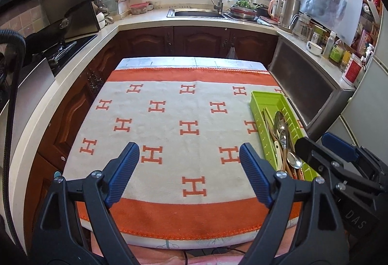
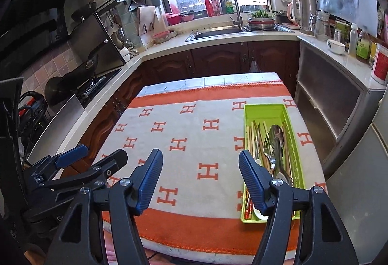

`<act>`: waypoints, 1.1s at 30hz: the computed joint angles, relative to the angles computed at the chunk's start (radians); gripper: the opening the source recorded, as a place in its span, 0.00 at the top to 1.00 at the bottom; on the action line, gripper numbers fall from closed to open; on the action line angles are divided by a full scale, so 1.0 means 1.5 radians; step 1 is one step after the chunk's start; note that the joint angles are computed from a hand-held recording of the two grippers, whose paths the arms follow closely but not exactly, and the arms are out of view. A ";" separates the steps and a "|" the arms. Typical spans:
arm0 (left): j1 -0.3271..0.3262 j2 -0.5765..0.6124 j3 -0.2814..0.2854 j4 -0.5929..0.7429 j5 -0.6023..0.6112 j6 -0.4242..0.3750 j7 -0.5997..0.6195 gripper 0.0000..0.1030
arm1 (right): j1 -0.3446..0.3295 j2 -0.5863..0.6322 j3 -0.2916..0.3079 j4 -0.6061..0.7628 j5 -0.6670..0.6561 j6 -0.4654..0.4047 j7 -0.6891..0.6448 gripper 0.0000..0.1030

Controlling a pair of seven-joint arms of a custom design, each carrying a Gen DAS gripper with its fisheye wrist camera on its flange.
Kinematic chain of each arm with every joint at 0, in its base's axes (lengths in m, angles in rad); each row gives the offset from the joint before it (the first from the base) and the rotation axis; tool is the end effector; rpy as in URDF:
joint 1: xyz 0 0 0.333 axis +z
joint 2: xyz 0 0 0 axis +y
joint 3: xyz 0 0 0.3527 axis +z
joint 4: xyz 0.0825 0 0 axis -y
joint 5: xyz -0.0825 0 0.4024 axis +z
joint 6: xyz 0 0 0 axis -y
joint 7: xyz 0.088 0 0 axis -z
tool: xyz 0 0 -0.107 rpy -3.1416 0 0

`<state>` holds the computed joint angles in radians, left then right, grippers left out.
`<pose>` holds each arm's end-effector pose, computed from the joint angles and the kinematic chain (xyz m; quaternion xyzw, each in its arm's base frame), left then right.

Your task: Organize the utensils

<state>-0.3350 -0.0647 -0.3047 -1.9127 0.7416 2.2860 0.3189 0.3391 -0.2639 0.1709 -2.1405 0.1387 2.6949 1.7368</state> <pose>0.4851 -0.3476 0.6043 -0.7242 0.5733 -0.2491 0.2912 0.4645 0.2667 0.6413 -0.7270 0.5600 -0.1437 0.3705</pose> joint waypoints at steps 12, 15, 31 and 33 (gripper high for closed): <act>-0.002 0.020 0.007 0.009 -0.020 -0.002 0.008 0.20 | 0.001 0.037 -0.012 0.016 0.014 -0.013 -0.009 0.36; -0.003 0.021 0.007 0.010 -0.020 -0.004 0.007 0.20 | 0.003 0.040 -0.014 0.018 0.018 -0.014 -0.011 0.36; -0.005 0.041 0.016 0.024 -0.031 0.002 0.020 0.20 | 0.004 0.049 -0.019 0.024 0.028 -0.022 -0.016 0.36; -0.005 0.043 0.017 0.024 -0.034 0.003 0.021 0.20 | 0.003 0.049 -0.018 0.024 0.027 -0.023 -0.014 0.36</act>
<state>-0.3425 0.0001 -0.2800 -1.8765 0.6908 2.2906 0.3507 0.3440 -0.1897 0.1432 -2.1040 0.1794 2.6603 1.7151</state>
